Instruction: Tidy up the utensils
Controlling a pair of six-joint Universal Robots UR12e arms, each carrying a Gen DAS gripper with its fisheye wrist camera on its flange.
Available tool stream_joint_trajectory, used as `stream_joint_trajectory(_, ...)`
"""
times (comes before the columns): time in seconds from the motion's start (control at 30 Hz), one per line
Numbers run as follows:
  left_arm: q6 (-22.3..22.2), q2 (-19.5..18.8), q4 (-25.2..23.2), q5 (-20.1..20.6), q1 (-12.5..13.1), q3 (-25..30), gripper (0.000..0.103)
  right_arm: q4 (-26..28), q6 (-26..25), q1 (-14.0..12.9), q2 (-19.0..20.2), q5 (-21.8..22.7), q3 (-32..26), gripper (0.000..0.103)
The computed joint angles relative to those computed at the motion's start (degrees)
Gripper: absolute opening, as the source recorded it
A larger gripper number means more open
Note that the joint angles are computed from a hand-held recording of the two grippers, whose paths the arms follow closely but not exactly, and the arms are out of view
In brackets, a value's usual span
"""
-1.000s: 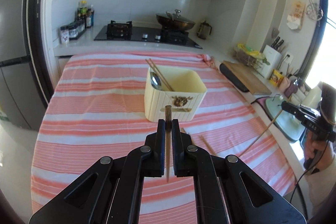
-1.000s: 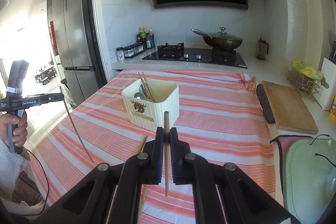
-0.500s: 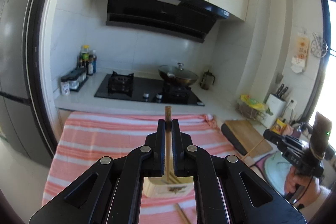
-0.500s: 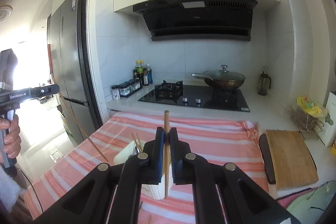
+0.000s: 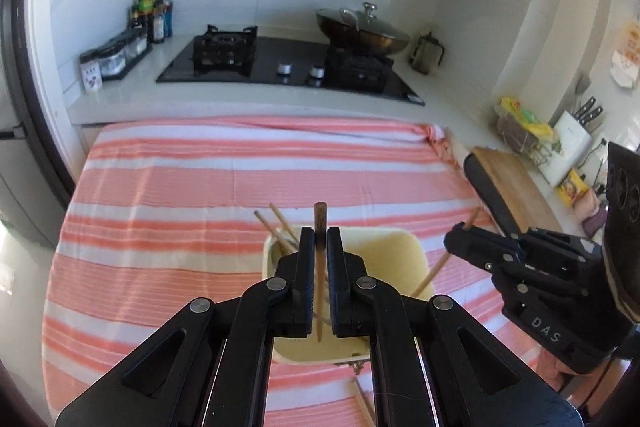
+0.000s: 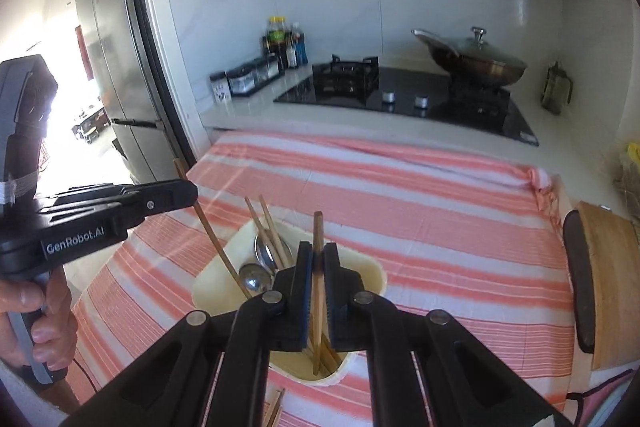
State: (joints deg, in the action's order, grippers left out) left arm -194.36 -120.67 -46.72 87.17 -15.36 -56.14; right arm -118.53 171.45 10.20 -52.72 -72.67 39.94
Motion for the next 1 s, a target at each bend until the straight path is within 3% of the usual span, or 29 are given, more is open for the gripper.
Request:
stream_joint_trajectory(0.03,-0.1,0.2,0.2,0.0,-0.1,-0.6,0.013,-0.8,0.3,0.0,0.1,0.6,0.4,0.016)
stream_joint_trajectory(0.07,-0.4,0.6,1.0,-0.7,0.0,-1.6,0.036,-2.4,0.7,0.0,-0.2,0.8,1.4,0.026)
stream_joint_trajectory(0.1,-0.6,1.6,2.3,-1.3,0.2,-3.4,0.051,-5.0,1.2,0.0,-1.0,1.0,3.2,0.048)
stream_joint_trajectory(0.13,-0.8,2.8,4.0,-0.9,0.2,-5.4,0.073,-8.5,1.9,0.0,-2.3,1.2,5.7,0.054)
stream_joint_trajectory(0.17,-0.4,4.0,5.4,-0.4,0.1,-7.4,0.081,-11.4,2.2,0.0,-3.7,0.7,8.5,0.054)
stream_joint_trajectory(0.33,2.4,10.7,6.3,0.0,0.0,-18.3,0.089,-18.4,0.7,-1.3,-12.5,0.2,22.9,0.055)
stream_joint_trajectory(0.47,2.5,15.4,7.7,5.0,-2.2,-28.1,0.093,-21.9,-3.0,-2.3,-20.2,-2.4,36.4,0.059)
stream_joint_trajectory(0.6,-0.9,16.7,8.9,8.7,-4.3,-33.7,0.093,-23.1,-1.8,-3.5,-25.5,-5.5,46.8,0.059)
stream_joint_trajectory(0.77,-5.6,15.8,11.2,10.2,-5.3,-35.7,0.093,-20.9,0.6,-4.4,-28.3,-10.9,53.0,0.059)
stream_joint_trajectory(1.0,-5.7,14.8,10.7,14.6,-6.6,-35.9,0.093,-22.6,3.2,-5.5,-30.0,-11.5,56.3,0.059)
